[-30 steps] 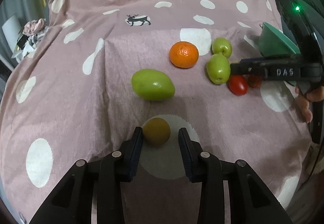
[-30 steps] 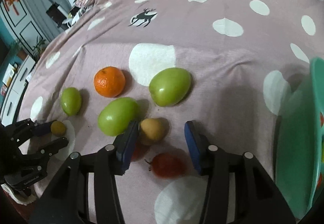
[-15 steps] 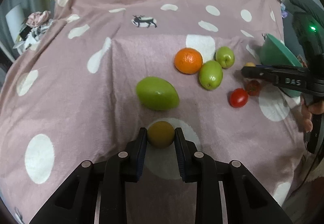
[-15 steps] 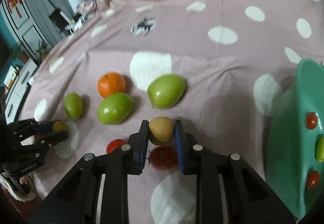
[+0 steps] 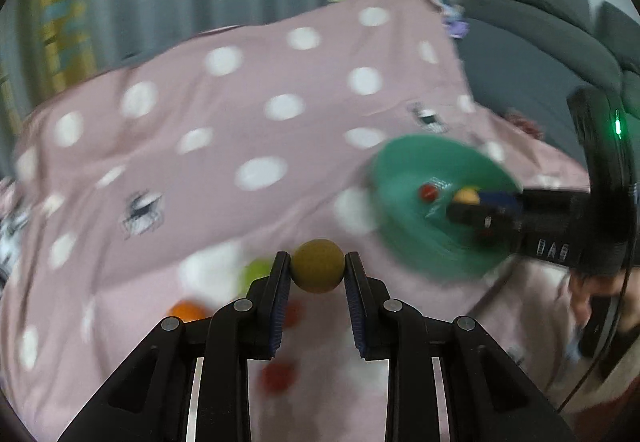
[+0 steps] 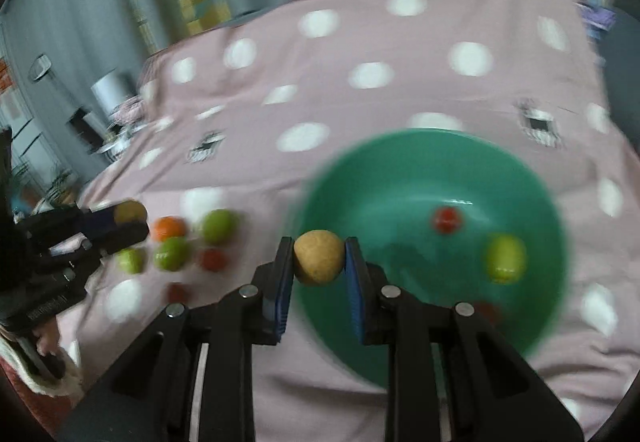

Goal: Organize fruits

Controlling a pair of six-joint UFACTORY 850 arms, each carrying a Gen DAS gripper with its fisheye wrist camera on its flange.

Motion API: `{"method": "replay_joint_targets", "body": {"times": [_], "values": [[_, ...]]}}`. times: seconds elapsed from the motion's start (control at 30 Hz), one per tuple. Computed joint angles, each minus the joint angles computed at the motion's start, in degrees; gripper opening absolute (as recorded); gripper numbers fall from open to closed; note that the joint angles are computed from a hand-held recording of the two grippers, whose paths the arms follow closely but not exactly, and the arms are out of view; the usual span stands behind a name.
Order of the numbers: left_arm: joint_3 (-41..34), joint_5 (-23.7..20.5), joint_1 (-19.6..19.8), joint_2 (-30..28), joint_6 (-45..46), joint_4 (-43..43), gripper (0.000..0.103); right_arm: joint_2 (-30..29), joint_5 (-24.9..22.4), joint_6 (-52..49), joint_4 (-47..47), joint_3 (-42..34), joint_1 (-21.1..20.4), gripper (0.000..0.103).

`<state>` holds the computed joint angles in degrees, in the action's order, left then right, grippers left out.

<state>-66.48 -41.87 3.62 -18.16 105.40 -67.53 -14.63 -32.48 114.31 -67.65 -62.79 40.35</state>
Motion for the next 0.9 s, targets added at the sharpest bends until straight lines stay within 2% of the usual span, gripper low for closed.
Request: {"method": "replay_joint_targets", "body": {"times": [0.13,0.27,0.33,0.37,0.43,0.47,0.5,0.53,0.57,0.6,0.67,0.73,0.77,0.8,0.9], "values": [[-1.2,-0.3,-5.7,-1.3,-1.8,0.0,0.027,4.8,-5.5,2.3,1.6,6.4,-0.5,0.025],[-0.8,1.4,-10.4,-2.2,-3.6,1.1,0.027,8.4,-4.7,6.4,0.8,11.5,-1.8,0.026],[0.5,2.6,-11.6,-2.0,-1.6,-1.0,0.027,9.5,-4.6,8.9,-1.3,13.1,-1.8,0.026],[1.0,2.9,-12.0,-1.8,-1.0,-1.8,0.027,10.1,-4.3,10.9,-2.7,13.8,-1.9,0.029],[0.6,3.9,-12.7,-2.3,-3.3,0.0,0.035,11.7,-2.5,15.8,-6.2,15.6,-2.0,0.047],[0.2,4.4,-12.7,-2.5,-5.4,1.3,0.048,12.0,-2.1,15.6,-6.6,15.7,-1.8,0.059],[0.1,4.6,-12.6,-2.5,-6.6,1.7,0.068,12.1,-2.0,15.6,-8.2,15.6,-1.2,0.063],[0.1,4.6,-12.1,-2.4,-7.1,1.2,0.076,11.5,-3.2,13.7,-8.8,14.8,-0.2,0.071],[0.3,4.1,-11.5,-2.2,-6.2,-0.3,0.087,10.8,-4.8,11.2,-7.1,13.8,0.5,0.084],[0.7,3.2,-10.6,-1.8,-4.9,-2.3,0.093,10.3,-5.9,9.3,-5.9,13.1,0.8,0.087],[0.6,-0.1,-8.4,-1.4,-4.0,-4.4,0.096,10.2,-5.6,8.4,-5.6,12.5,1.1,0.086],[-0.9,-4.0,-6.1,-1.8,-6.5,-2.7,0.099,10.7,-3.2,12.4,-8.2,12.7,0.8,0.086],[-2.1,-6.3,-4.4,-2.2,-8.8,-0.4,0.099,10.8,-2.6,14.2,-9.0,12.6,0.8,0.09],[-2.6,-6.9,-3.4,-2.3,-10.2,0.9,0.099,10.9,-2.5,15.3,-9.3,12.4,1.1,0.095],[-2.5,-5.8,0.8,-1.9,-9.8,1.4,0.1,9.3,-2.0,17.0,-11.5,9.6,2.1,0.098]]}}
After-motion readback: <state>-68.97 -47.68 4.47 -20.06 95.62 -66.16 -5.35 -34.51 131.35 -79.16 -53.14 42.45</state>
